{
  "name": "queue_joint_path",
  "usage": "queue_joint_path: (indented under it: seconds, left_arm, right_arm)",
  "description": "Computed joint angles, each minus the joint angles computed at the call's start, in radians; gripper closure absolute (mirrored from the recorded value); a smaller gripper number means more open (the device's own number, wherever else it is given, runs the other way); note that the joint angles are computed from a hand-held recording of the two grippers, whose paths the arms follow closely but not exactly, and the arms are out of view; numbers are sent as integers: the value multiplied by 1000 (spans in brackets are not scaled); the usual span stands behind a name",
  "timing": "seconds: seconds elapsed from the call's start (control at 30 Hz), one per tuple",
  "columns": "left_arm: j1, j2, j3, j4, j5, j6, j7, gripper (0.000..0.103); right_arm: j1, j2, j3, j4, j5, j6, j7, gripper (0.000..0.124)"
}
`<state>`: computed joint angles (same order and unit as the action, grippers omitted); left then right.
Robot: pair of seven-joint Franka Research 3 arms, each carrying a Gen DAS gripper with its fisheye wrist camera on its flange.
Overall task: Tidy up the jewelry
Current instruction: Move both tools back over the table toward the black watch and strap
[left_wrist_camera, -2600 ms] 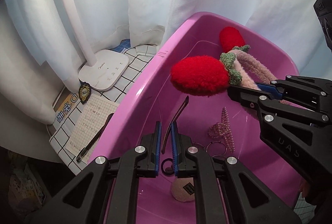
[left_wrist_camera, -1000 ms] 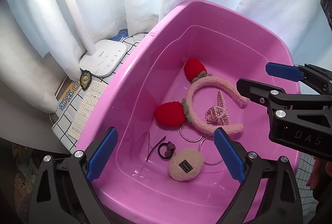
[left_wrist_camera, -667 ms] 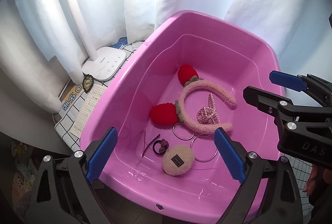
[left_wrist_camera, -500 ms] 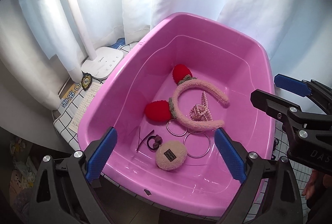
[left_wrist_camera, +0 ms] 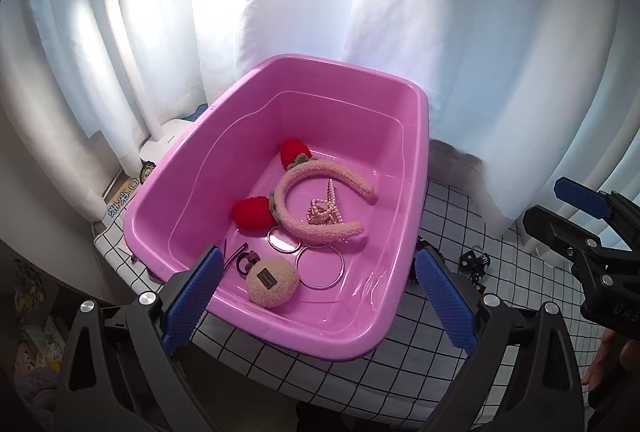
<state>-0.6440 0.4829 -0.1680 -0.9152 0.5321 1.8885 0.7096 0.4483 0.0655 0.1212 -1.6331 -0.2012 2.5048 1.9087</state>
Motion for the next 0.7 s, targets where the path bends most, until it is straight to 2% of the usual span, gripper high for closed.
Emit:
queue_joint_path:
  seconds: [0.2,0.37,0.57,0.7]
  left_arm:
    - [-78,49,5,64,41,7,-16,7]
    - [-102,31,-14,-21,23,115,-101,7]
    - [-162,106,-14,28,32,93,-105,7]
    - [-196,155,-1,53,29,82,-91,7]
  right_arm:
    - [-67,-205,7,-289,-59,93,135,52]
    - [-159,-359,46,-501,-51,145,196,52]
    - [-234,-470,85,-671,-12,207,217,50]
    - [-243,-492,87,-744,40,246,174,50]
